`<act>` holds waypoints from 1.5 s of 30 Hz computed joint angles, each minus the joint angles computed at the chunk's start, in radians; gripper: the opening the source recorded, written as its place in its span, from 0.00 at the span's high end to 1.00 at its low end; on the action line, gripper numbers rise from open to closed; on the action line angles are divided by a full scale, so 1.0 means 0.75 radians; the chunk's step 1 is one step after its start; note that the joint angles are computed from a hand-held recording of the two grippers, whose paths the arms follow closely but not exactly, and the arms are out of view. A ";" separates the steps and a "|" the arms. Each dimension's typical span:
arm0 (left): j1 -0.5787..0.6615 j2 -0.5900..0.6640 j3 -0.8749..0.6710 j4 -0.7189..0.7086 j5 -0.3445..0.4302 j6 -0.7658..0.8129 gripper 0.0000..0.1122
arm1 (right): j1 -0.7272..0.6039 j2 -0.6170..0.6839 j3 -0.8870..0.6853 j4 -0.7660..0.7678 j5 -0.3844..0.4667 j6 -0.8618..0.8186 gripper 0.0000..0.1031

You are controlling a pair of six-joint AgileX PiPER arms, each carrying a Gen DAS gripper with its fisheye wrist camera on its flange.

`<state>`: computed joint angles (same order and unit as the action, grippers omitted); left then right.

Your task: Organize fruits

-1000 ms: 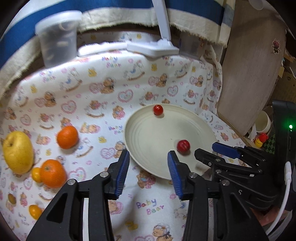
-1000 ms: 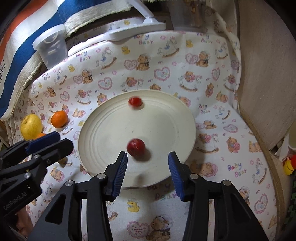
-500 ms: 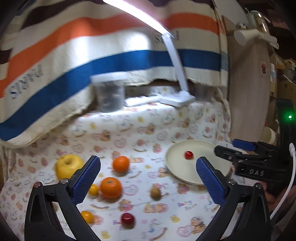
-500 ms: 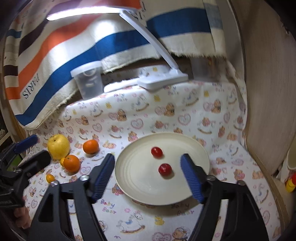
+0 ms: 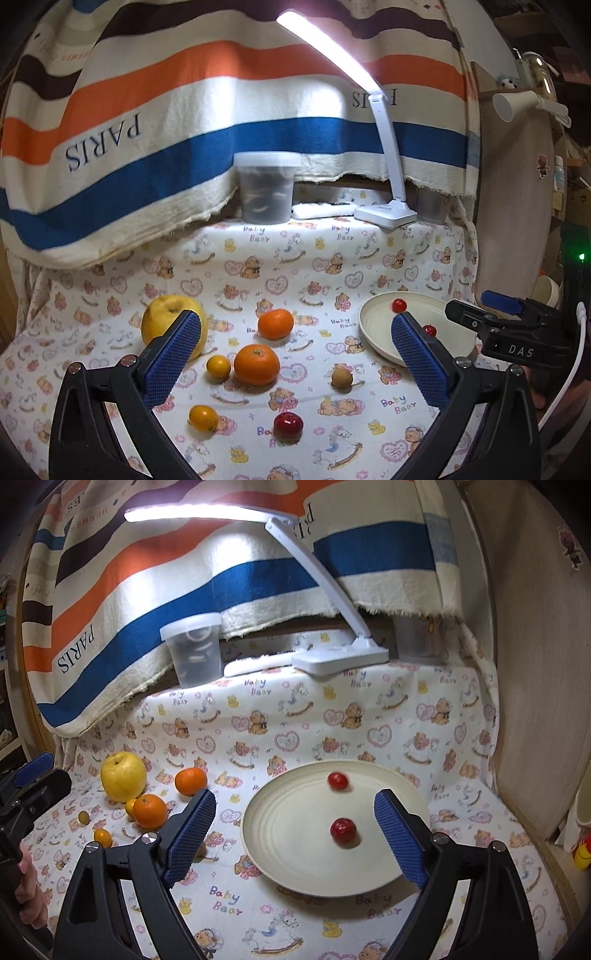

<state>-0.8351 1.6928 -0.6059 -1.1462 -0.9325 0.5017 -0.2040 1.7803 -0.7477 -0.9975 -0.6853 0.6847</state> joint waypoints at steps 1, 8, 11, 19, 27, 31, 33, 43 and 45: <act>0.006 -0.005 0.006 0.012 0.013 -0.020 0.09 | 0.004 0.003 0.004 0.017 -0.002 -0.019 0.14; 0.025 0.006 -0.015 -0.070 0.045 -0.001 0.09 | 0.020 0.014 0.007 0.060 0.011 -0.064 0.14; 0.043 0.010 -0.018 -0.077 0.069 -0.010 0.09 | 0.021 0.010 0.009 0.054 0.013 -0.060 0.14; 0.059 -0.037 -0.076 -0.303 0.136 0.305 0.09 | 0.038 0.005 0.018 0.049 0.027 -0.073 0.14; 0.288 -0.189 0.012 -0.350 0.482 0.288 0.30 | 0.031 -0.004 0.015 0.003 0.022 -0.019 0.14; 0.413 -0.121 -0.019 -0.387 0.662 0.315 0.45 | 0.048 -0.002 0.024 0.030 0.032 -0.066 0.14; 0.432 -0.083 -0.046 -0.514 0.672 0.428 0.48 | 0.056 0.001 0.027 0.027 0.037 -0.076 0.14; 0.585 -0.039 -0.034 -0.453 0.789 0.360 0.72 | 0.082 0.013 0.025 0.027 0.068 -0.085 0.14; 0.606 -0.025 -0.040 -0.450 0.825 0.362 0.72 | 0.074 0.014 0.021 -0.002 0.064 -0.053 0.14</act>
<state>-0.3806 1.6743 -0.6359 -1.4840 -0.3140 0.7730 -0.1484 1.7904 -0.7318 -0.9989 -0.6369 0.6448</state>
